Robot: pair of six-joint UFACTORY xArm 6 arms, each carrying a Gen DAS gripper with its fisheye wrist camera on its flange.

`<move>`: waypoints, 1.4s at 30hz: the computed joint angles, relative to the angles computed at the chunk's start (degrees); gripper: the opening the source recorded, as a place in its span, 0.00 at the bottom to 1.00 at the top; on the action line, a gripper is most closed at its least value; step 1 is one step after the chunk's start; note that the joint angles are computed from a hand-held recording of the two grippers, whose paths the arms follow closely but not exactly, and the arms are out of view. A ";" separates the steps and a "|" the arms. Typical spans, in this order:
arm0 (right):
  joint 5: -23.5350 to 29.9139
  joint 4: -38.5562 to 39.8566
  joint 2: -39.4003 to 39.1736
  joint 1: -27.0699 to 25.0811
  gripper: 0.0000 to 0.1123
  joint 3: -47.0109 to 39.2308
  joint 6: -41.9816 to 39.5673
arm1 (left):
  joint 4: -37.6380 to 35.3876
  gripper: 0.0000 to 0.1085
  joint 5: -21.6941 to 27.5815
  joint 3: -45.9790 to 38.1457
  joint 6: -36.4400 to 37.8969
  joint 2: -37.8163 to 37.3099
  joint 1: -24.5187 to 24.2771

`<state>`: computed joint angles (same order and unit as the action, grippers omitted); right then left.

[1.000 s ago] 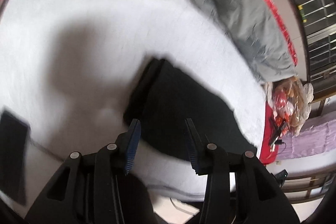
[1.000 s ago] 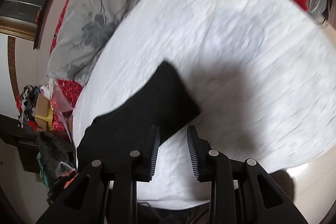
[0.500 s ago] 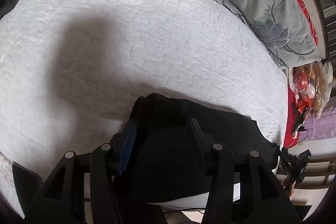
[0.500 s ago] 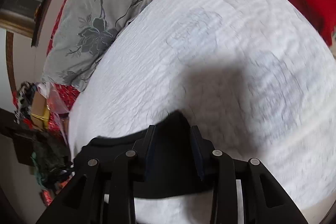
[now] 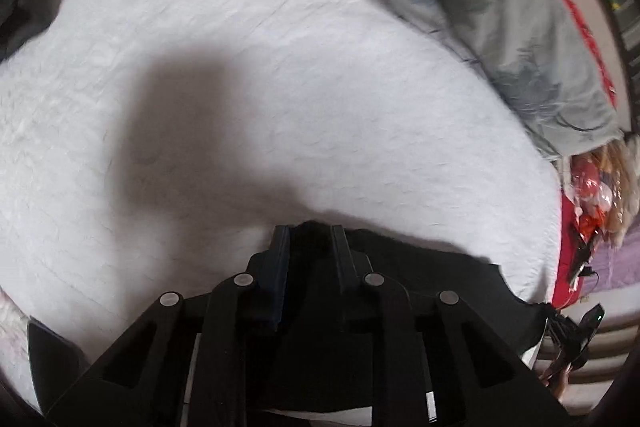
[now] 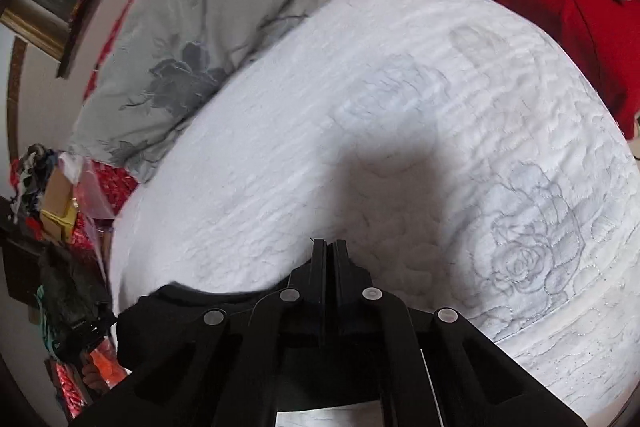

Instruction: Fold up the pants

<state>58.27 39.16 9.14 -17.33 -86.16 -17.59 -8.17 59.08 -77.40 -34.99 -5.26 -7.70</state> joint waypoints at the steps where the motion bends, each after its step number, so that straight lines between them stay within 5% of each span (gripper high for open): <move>1: 0.26 -1.33 0.60 0.00 0.02 0.01 1.23 | -1.60 0.16 -0.81 1.20 -0.08 -0.73 0.63; 6: -0.16 -0.74 0.62 0.08 0.04 0.95 1.81 | -11.65 0.18 -3.27 4.41 5.79 -3.96 3.03; 8: 0.31 -1.12 0.71 0.11 0.07 0.47 1.62 | -12.15 0.27 -1.87 3.81 7.36 -3.84 3.30; 10: 0.88 -0.93 1.24 0.27 0.07 -0.36 1.81 | -12.40 0.48 -0.70 2.99 8.29 -3.16 3.34; 20: 1.31 -1.52 0.45 -0.01 0.08 0.79 2.11 | -13.47 0.48 5.86 -3.37 17.21 0.83 0.09; 24: 1.24 -1.91 0.30 0.06 0.08 0.96 1.99 | 0.45 0.48 13.36 -10.22 17.39 5.19 -4.27; 28: 1.17 -1.55 0.32 0.03 0.08 1.06 1.99 | 2.22 0.48 13.95 -11.58 18.29 6.66 -4.81; 29: 1.29 -1.47 0.31 -0.02 0.08 1.13 1.67 | 1.93 0.46 12.73 -11.05 18.00 6.36 -4.52; 31: 1.09 -1.81 0.17 0.08 0.08 1.37 0.83 | 0.28 0.18 11.17 -10.67 15.85 6.33 -3.70; 33: 0.50 -3.56 0.07 0.56 0.04 1.57 0.54 | 1.15 0.07 10.96 -11.14 12.12 6.72 -3.28; 37: -1.88 -1.94 -1.20 0.81 0.03 2.31 -0.59 | 3.18 0.06 4.48 -7.04 6.72 2.67 -2.87; 39: -2.99 0.63 -1.68 0.46 0.02 2.65 -1.47 | 9.98 0.06 6.69 -7.55 4.26 3.81 -4.01; 42: -2.89 -1.56 -0.27 0.57 0.02 1.99 0.29 | 11.02 0.05 9.11 -6.49 1.17 4.43 -2.96</move>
